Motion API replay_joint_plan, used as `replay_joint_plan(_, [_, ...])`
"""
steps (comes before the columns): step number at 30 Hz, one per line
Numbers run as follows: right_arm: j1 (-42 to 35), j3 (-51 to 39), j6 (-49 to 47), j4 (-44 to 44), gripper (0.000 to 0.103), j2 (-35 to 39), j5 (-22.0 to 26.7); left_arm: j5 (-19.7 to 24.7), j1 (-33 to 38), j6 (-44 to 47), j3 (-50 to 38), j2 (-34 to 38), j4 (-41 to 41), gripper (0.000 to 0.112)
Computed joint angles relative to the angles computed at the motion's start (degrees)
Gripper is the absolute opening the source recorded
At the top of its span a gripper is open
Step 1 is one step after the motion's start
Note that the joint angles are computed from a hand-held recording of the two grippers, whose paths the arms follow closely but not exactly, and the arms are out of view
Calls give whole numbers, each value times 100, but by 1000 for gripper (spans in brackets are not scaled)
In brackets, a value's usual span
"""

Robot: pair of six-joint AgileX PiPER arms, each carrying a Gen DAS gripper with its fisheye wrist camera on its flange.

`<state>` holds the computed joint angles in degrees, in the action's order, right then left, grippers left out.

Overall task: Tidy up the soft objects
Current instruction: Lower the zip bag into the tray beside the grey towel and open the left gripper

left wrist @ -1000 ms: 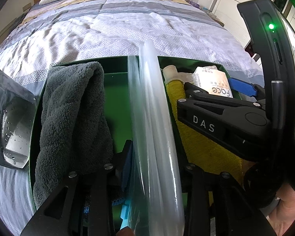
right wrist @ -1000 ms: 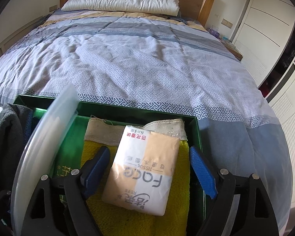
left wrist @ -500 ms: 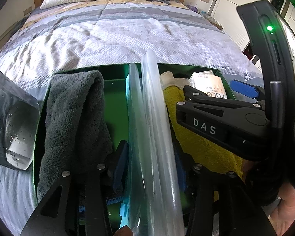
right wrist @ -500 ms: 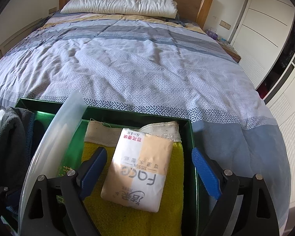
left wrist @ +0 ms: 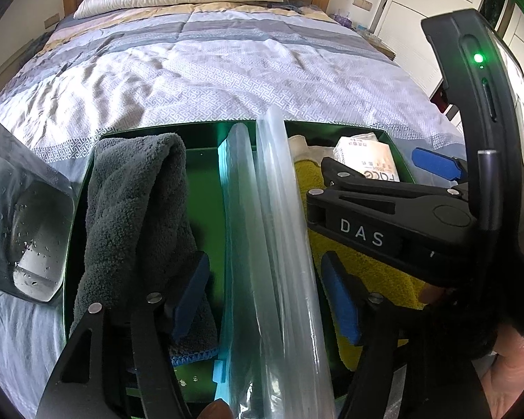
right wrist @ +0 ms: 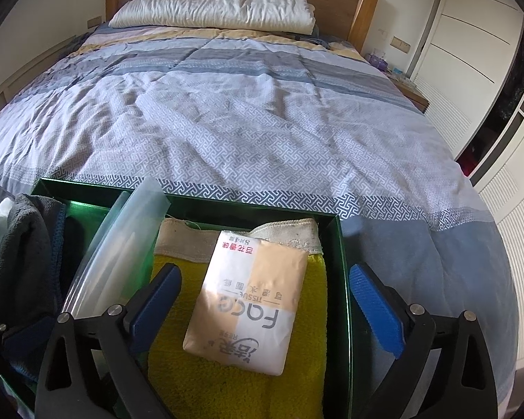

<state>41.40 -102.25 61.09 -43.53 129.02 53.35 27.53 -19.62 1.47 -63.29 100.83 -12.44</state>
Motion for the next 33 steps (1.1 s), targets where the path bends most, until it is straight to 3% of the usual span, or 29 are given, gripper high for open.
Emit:
replay_joint_plan(17, [80, 324, 277, -137, 103, -240, -99, -69, 15, 30, 34, -42, -105, 78])
replay_joint_plan(21, [111, 514, 428, -251, 103, -405, -157, -86, 33, 111, 38, -63, -240, 86])
replay_joint_plan(33, [230, 893, 830, -526, 103, -759, -241, -178, -1, 36, 164, -319, -216, 88])
